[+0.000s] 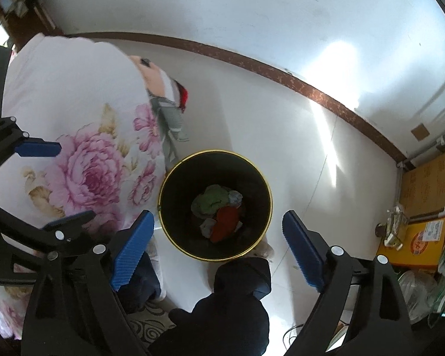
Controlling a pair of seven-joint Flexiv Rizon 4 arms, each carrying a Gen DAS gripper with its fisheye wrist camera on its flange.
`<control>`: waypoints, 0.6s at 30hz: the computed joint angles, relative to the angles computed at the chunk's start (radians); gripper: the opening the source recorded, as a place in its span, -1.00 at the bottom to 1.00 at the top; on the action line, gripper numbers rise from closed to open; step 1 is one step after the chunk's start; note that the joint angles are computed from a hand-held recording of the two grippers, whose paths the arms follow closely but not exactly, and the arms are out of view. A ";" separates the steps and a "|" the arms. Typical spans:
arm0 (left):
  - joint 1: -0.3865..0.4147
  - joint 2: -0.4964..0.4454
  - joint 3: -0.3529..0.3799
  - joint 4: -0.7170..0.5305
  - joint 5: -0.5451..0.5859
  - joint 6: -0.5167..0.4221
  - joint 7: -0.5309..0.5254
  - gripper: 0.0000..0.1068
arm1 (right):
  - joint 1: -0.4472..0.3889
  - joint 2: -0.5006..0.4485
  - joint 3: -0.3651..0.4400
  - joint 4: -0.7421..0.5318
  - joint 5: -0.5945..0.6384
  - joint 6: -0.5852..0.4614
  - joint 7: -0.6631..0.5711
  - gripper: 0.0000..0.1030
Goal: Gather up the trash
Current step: 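Move both tools back over the remaining socks and paper on the bed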
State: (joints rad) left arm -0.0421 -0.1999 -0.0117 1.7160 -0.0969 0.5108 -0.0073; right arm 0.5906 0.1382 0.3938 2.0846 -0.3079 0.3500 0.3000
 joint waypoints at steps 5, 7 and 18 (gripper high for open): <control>0.034 -0.004 0.018 -0.043 -0.022 -0.039 -0.027 0.50 | 0.016 -0.059 -0.009 -0.070 -0.042 -0.021 -0.038 0.67; 0.051 -0.003 0.025 -0.047 -0.043 -0.023 -0.026 0.50 | 0.025 -0.092 -0.016 -0.104 -0.063 -0.019 -0.066 0.67; 0.152 -0.043 0.060 -0.138 -0.097 -0.021 -0.075 0.59 | 0.087 -0.269 -0.071 -0.313 -0.177 0.001 -0.261 0.69</control>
State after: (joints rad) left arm 0.1095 -0.2426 0.0479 1.5784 -0.1940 0.4901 -0.0825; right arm 0.6780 -0.1307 0.3224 1.7720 -0.4852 0.3506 0.0392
